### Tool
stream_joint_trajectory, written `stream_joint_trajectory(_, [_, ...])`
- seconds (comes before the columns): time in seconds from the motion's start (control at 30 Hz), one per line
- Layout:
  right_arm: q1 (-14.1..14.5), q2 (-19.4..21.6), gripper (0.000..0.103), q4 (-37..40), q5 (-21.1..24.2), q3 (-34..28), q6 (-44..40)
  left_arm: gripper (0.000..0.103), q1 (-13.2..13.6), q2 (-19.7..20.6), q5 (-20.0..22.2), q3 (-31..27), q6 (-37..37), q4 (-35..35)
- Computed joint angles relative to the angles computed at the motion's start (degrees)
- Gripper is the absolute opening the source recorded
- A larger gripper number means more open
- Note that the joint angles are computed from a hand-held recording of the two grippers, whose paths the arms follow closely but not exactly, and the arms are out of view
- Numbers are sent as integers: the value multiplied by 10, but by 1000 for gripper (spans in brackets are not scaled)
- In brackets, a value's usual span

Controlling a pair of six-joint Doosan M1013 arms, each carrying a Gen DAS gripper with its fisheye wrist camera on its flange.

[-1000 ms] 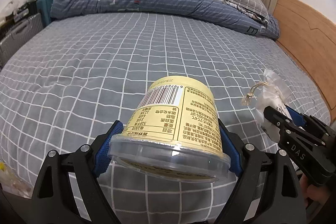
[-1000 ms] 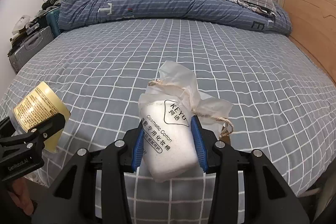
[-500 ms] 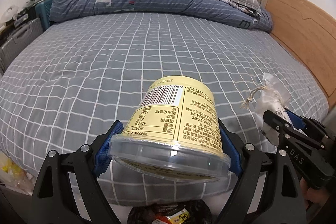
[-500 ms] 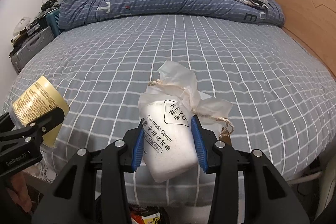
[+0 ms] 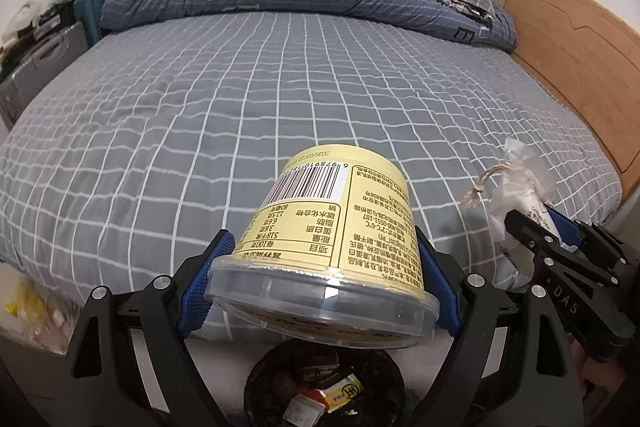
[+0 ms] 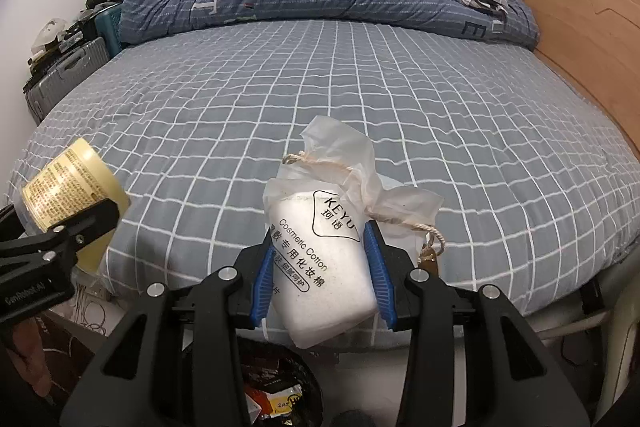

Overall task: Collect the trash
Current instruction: 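Lift the yogurt cup and cotton bag with both tools and carry them over the bin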

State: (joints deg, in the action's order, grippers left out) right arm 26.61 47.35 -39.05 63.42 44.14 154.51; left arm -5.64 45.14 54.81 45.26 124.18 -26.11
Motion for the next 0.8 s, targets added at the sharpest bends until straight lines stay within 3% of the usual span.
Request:
stream_joint_trajectory(0.57, [27,-42,40,-10,9,80,47,84,14,-54,-3,102,17,9])
stream_joint_trajectory(0.8, [39,-57,40,30,14,105,43,84,17,-85,0,151,24,32])
